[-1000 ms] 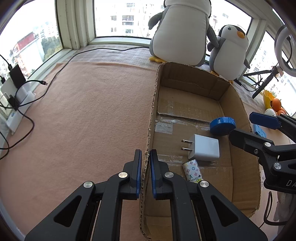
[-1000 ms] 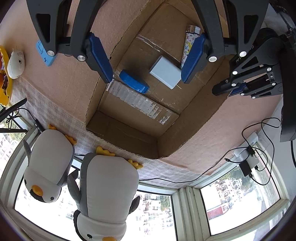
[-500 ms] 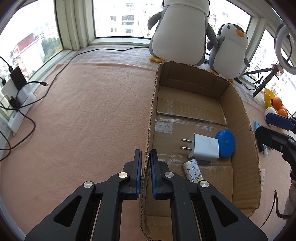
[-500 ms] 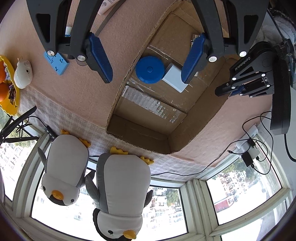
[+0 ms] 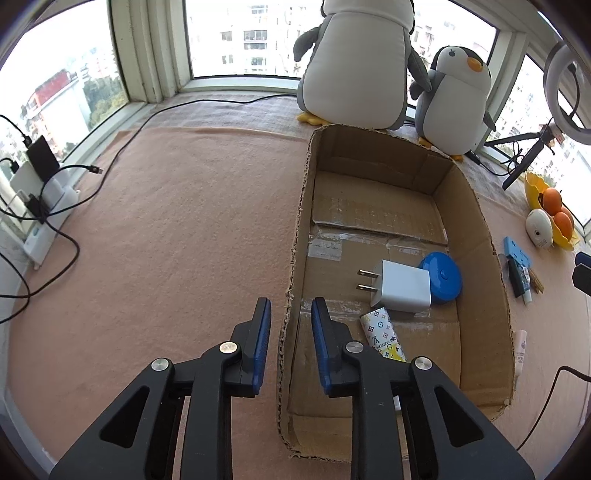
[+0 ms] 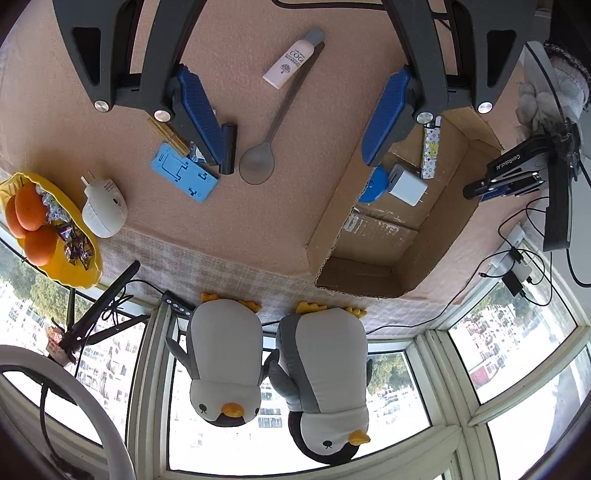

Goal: Organize rigid objects
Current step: 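Move the right tool to the white-and-pink tube and grasp it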

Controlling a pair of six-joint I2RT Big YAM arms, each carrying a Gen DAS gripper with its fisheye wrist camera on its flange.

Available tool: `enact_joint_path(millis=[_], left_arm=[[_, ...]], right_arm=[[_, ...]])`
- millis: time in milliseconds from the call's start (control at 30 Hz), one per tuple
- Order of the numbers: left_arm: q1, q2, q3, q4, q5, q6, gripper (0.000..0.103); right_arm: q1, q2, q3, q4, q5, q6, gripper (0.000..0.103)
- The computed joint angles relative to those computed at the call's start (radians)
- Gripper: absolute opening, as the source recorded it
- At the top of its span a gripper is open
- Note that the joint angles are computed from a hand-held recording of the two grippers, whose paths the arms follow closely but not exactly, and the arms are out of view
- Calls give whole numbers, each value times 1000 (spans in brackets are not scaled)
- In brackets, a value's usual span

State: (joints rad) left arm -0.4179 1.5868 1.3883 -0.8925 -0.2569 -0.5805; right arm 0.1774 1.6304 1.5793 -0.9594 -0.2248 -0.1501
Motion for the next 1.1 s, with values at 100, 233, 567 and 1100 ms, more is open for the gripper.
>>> enact_joint_path(millis=[100, 233, 567, 1100], left_arm=[[-7, -7, 2, -8, -9, -7, 40], [-17, -26, 0, -15, -25, -15, 40], [-50, -103, -24, -36, -70, -50, 40], [-91, -211, -94, -50, -126, -132, 40]], right_arm=[[-41, -6, -10, -12, -10, 3, 73], [-88, -10, -21, -31, -22, 3, 73], [-112, 3, -27, -140, -115, -23, 65], [-59, 143, 25, -313, -133, 36, 37]])
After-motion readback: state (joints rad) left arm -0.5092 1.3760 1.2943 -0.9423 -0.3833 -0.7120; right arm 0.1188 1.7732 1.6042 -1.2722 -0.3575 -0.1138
